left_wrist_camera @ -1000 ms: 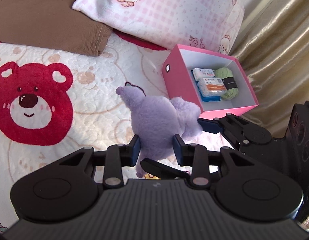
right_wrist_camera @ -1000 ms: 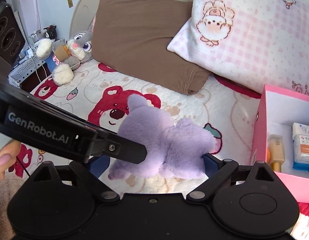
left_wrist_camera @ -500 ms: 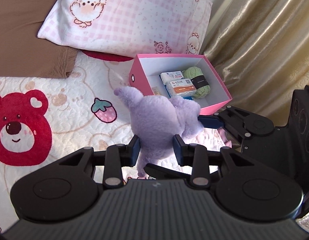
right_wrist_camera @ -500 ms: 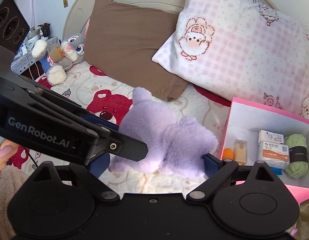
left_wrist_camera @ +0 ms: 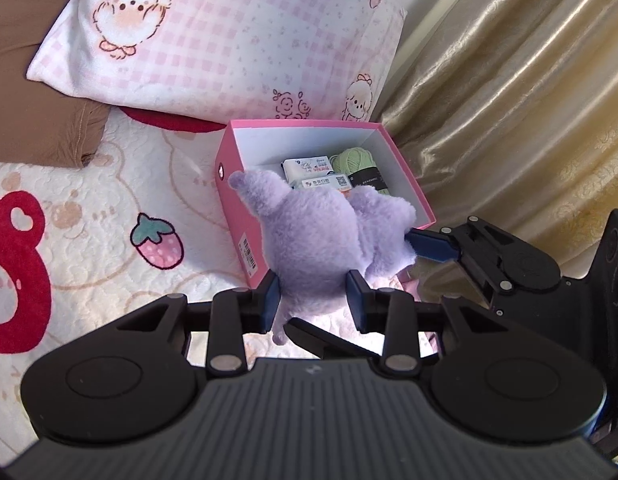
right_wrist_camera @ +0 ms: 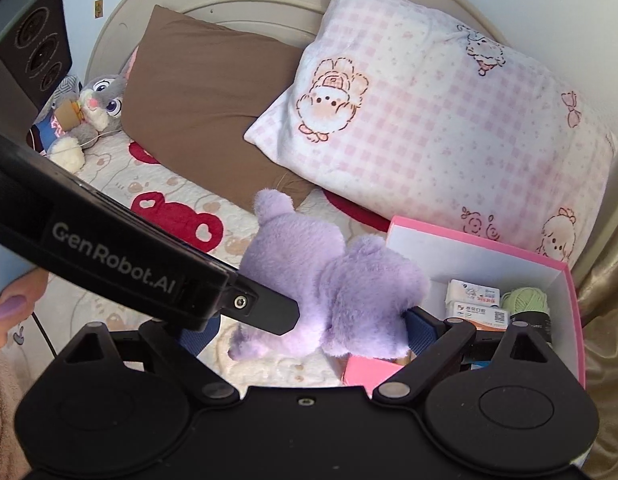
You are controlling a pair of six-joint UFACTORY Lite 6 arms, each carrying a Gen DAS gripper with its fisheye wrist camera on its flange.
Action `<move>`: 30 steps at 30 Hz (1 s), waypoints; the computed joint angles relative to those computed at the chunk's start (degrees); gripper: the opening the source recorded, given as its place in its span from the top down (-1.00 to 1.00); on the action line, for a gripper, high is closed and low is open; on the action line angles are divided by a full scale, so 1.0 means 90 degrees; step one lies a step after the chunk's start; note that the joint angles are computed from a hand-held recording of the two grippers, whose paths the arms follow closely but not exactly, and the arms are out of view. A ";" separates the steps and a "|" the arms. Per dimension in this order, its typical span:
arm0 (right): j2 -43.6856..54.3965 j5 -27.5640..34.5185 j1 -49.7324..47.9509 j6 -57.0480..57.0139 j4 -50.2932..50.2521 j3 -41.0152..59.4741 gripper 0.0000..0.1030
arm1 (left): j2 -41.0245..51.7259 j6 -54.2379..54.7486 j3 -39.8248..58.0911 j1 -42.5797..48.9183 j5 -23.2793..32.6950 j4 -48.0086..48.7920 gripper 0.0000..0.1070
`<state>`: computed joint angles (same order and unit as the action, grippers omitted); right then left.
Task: Organize objects
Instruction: 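Lift the plush with the left gripper and carry it over the pink box, then lower the plush beside the foundation bottle and open the left gripper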
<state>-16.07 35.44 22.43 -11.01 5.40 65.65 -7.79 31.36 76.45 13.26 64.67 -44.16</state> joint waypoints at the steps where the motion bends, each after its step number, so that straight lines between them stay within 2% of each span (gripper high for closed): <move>1: 0.0019 -0.0032 -0.0159 -0.0192 0.0133 0.0031 -0.83 | 0.0071 -0.0067 0.0076 -0.0124 -0.0096 0.0022 0.37; 4: 0.0201 -0.0104 -0.0812 -0.1054 0.0971 0.0203 -0.75 | 0.0321 -0.0330 0.0350 -0.0570 -0.0488 0.0128 0.36; 7: 0.0501 0.0189 -0.1521 -0.2268 0.2165 0.0433 -0.72 | 0.0437 -0.0315 0.0410 -0.0885 -0.0922 0.0188 0.36; 10: 0.0774 0.0314 -0.1964 -0.2757 0.2611 0.0513 -0.62 | 0.0909 -0.0323 0.0595 -0.1081 -0.1133 0.0000 0.35; 14: 0.1155 0.0145 -0.2261 -0.2906 0.2530 0.0542 -0.57 | 0.1842 -0.0383 0.1086 -0.1457 -0.1358 -0.0135 0.35; 18: 0.1913 0.0019 -0.2576 -0.2980 0.2329 0.0879 -0.57 | 0.2995 -0.0820 0.2019 -0.1939 -0.1531 0.0059 0.35; 23: 0.3618 0.1010 -0.3220 -0.3355 0.2571 0.2351 -0.57 | 0.4164 -0.1086 0.2901 -0.2221 -0.1631 0.0130 0.35; 30: 0.4458 0.1487 -0.3600 -0.3616 0.2803 0.2848 -0.57 | 0.4726 -0.1461 0.3167 -0.2468 -0.1705 0.0321 0.36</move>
<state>24.05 48.81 -9.97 -43.55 30.63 91.28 34.74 18.21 104.95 -8.95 49.33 -41.28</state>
